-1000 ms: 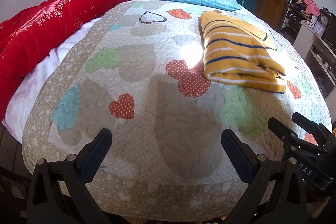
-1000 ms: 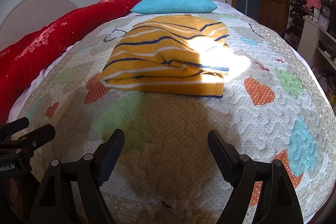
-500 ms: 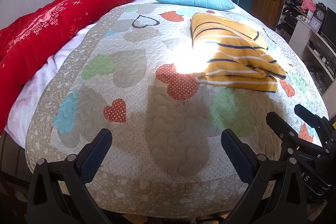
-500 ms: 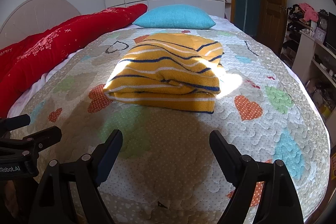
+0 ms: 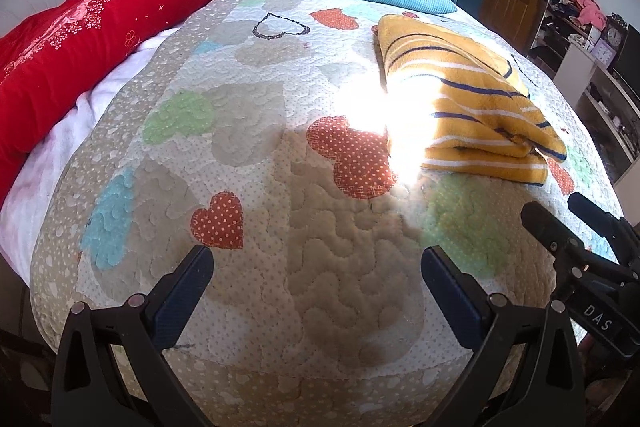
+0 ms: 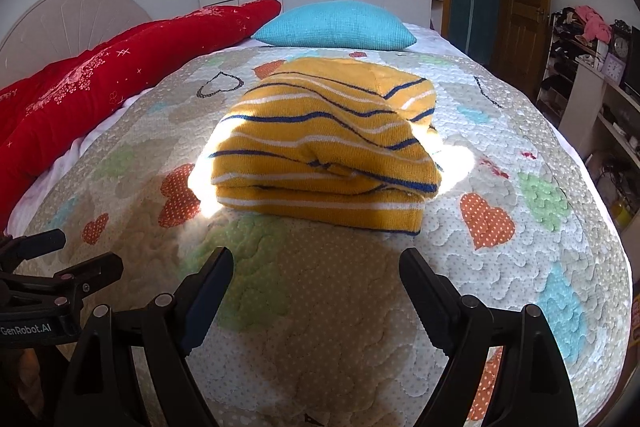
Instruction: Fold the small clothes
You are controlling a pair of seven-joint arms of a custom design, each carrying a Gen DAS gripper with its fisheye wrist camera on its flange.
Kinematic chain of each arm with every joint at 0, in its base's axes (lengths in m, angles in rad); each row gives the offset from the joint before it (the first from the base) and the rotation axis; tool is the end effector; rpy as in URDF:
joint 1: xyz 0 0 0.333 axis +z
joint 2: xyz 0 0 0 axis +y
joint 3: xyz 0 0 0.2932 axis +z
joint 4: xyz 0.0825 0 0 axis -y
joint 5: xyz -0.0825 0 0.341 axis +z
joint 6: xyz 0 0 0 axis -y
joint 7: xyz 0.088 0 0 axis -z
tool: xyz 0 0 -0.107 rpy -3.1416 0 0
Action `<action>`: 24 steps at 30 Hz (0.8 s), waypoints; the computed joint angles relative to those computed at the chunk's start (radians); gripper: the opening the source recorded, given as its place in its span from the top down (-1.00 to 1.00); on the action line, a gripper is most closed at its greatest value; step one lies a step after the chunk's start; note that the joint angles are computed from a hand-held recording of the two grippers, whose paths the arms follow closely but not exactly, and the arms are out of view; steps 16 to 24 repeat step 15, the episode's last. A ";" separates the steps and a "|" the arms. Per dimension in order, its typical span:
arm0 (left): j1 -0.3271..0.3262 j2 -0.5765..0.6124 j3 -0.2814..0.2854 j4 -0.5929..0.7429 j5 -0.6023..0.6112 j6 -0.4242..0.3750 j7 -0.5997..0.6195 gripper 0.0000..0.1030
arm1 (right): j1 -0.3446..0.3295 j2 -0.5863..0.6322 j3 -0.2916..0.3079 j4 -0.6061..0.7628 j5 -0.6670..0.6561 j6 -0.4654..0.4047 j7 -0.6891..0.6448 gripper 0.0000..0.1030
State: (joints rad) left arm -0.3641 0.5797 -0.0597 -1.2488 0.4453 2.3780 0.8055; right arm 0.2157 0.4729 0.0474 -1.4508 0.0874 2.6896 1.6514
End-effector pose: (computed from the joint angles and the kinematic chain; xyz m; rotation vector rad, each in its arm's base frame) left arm 0.6551 -0.2777 0.4820 -1.9607 1.7324 -0.6285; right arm 0.6717 0.1705 0.5000 -1.8027 1.6222 -0.4738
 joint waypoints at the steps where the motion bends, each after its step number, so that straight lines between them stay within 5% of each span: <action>1: 0.003 0.000 0.001 -0.002 -0.001 0.003 0.002 -1.00 | 0.003 0.008 -0.005 0.013 -0.001 -0.004 0.014 -0.72; 24: 0.027 0.088 -0.018 0.105 -0.093 0.032 0.102 -1.00 | -0.014 0.050 -0.004 0.065 -0.003 -0.039 0.032 -0.72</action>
